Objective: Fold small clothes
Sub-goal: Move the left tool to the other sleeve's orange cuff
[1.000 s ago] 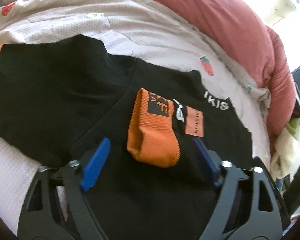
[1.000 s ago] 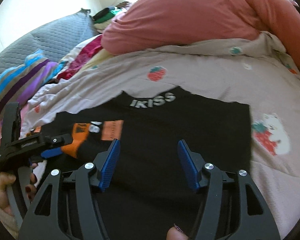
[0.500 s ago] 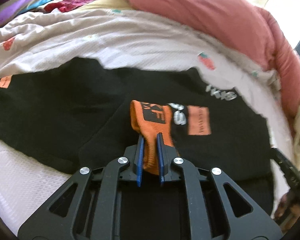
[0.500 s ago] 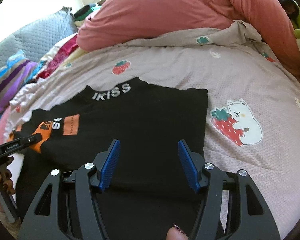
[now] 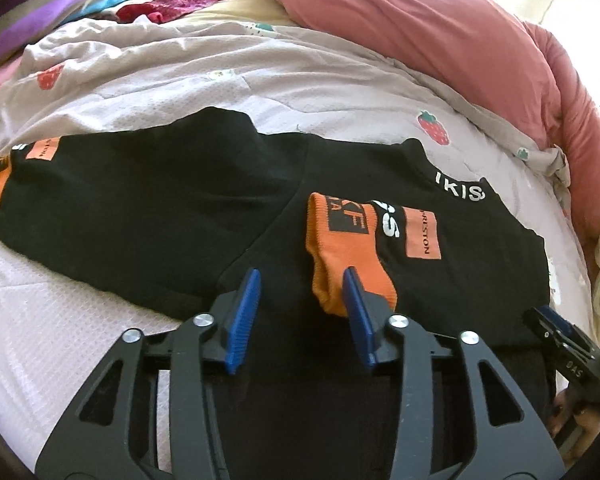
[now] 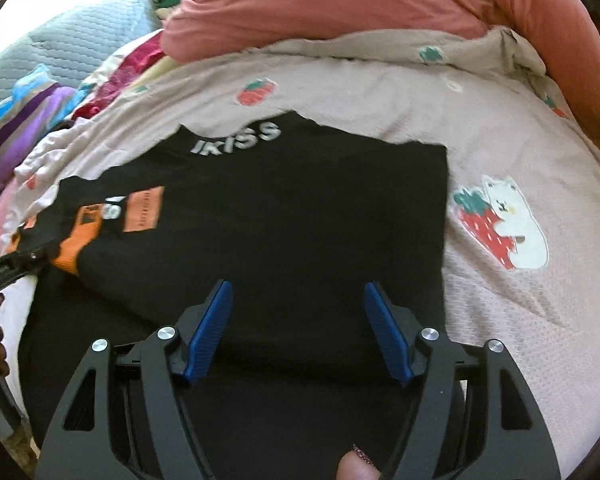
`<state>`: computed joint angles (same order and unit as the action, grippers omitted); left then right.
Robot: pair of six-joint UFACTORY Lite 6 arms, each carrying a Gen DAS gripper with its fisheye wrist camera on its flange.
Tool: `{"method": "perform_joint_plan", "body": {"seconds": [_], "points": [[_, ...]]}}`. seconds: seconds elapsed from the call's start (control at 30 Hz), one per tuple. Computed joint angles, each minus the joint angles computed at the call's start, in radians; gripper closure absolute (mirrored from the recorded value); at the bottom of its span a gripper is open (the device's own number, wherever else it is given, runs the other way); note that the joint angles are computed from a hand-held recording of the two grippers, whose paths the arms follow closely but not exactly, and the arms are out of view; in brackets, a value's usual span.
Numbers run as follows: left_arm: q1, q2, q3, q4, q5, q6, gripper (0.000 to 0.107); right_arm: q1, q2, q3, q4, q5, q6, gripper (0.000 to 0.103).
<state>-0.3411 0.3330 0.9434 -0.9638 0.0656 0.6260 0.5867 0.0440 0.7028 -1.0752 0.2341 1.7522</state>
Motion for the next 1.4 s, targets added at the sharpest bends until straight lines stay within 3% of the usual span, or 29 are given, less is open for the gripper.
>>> {"method": "perform_joint_plan", "body": {"seconds": [0.07, 0.37, 0.57, 0.63, 0.7, 0.93, 1.17, 1.23, 1.4], "points": [[0.005, -0.024, -0.021, -0.044, -0.002, 0.041, 0.064, 0.021, -0.01, 0.015, 0.028, 0.007, -0.022, 0.026], [0.046, -0.18, -0.141, -0.211, -0.004, 0.222, 0.044, 0.133, -0.012, 0.127, 0.07, 0.043, -0.066, 0.012], [0.074, -0.273, -0.206, -0.095, -0.007, 0.128, 0.035, 0.203, 0.025, 0.223, 0.079, 0.092, -0.077, 0.007], [0.088, -0.303, -0.227, -0.059, -0.007, 0.098, 0.024, 0.219, 0.046, 0.258, 0.09, 0.105, -0.094, 0.006], [0.103, -0.333, -0.249, 0.007, -0.008, 0.04, 0.023, 0.233, 0.062, 0.283, 0.09, 0.112, -0.094, 0.006], [0.204, -0.421, -0.315, -0.041, 0.026, 0.119, 0.023, 0.282, 0.149, 0.409, 0.145, 0.13, -0.168, 0.005], [0.321, -0.472, -0.357, -0.193, 0.075, 0.307, 0.022, 0.329, 0.251, 0.556, 0.218, 0.162, -0.276, 0.005], [0.348, -0.478, -0.361, -0.203, 0.085, 0.326, 0.016, 0.339, 0.283, 0.602, 0.235, 0.17, -0.305, 0.005], [0.43, -0.482, -0.364, -0.26, 0.115, 0.414, 0.015, 0.358, 0.352, 0.699, 0.277, 0.184, -0.369, 0.005]]}}
